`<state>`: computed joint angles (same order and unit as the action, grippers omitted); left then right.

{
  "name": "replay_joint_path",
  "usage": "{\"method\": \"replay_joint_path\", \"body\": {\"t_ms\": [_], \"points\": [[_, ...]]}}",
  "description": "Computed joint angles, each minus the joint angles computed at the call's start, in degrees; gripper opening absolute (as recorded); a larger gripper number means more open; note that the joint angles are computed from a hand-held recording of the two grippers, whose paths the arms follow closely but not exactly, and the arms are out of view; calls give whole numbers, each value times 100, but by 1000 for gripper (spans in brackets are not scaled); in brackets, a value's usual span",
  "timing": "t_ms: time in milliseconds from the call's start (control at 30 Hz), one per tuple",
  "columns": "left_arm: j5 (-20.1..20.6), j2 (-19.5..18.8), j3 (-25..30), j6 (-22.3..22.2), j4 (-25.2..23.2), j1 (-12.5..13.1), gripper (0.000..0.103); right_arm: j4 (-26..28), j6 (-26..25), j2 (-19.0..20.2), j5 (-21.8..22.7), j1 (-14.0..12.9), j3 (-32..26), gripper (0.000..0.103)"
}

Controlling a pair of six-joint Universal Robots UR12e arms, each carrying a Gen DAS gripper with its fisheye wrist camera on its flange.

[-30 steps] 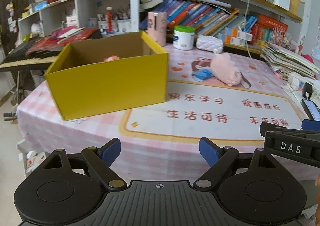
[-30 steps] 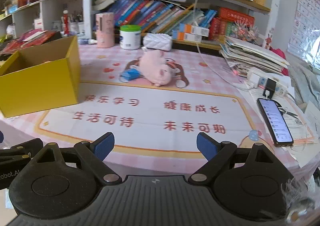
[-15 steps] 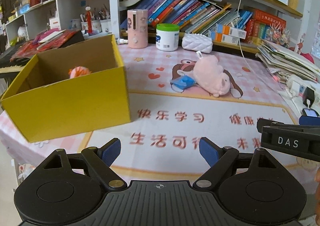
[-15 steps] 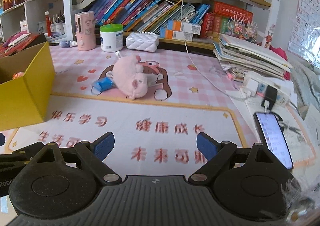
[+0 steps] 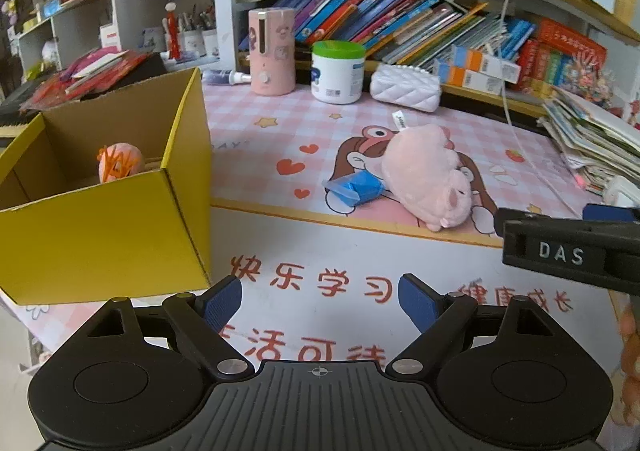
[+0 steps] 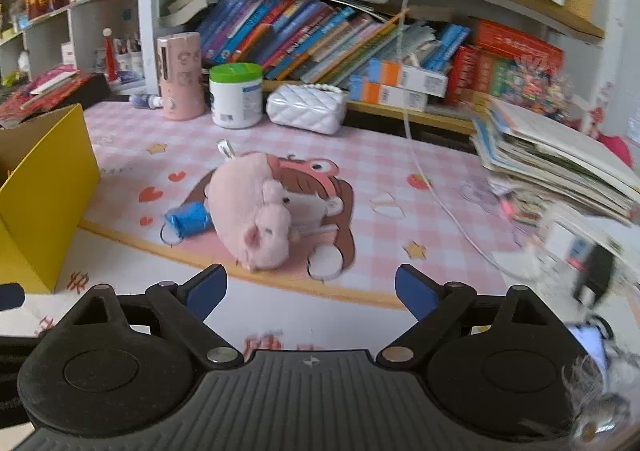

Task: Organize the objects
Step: 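Move both open tools toward the pink plush pig and blue cloth, then grasp the pink plush pig with the right tool while the left tool grasps the blue cloth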

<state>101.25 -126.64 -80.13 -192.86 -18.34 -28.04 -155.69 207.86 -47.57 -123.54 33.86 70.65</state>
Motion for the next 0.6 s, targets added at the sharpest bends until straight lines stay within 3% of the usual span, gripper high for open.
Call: {"method": "replay_joint_path", "body": {"t_ms": [433, 600], "points": [[429, -283, 552, -94, -649, -61, 88, -178, -1122, 593, 1032, -417, -765, 99], [484, -339, 662, -63, -819, -69, 88, -104, -1172, 796, 1368, -517, -1068, 99]]}}
